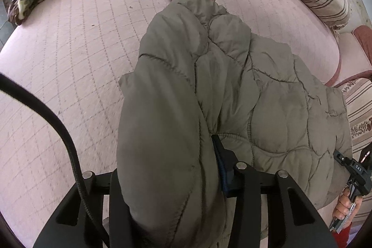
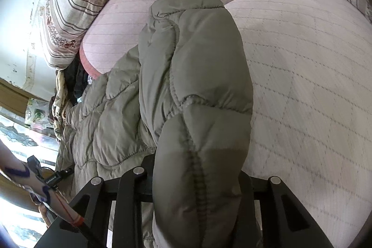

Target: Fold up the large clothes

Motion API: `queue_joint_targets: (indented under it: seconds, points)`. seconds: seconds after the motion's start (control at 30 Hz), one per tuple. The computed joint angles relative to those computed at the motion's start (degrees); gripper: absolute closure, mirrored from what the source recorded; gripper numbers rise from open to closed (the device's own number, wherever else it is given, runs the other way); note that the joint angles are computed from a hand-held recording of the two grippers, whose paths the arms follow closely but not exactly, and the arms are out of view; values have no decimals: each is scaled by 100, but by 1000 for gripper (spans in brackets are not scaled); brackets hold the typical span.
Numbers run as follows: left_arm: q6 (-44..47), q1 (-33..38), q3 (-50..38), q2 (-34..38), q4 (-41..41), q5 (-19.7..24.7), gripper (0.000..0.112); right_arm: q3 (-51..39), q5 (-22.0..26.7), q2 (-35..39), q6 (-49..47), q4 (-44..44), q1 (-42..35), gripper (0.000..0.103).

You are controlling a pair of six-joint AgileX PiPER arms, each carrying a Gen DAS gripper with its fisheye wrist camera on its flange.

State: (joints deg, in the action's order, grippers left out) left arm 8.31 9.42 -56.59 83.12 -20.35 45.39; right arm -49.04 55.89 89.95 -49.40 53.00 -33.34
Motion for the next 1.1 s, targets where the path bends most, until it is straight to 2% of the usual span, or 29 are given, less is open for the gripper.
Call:
queue_joint_targets:
  seconds: [0.37, 1.1]
  points:
    - [-157, 54, 702, -881, 123, 204, 72, 554, 411, -576, -251, -200, -546, 69]
    - [-379, 253, 1211, -1963, 516, 776, 72, 1076, 816, -1285, -418, -575, -1097, 69]
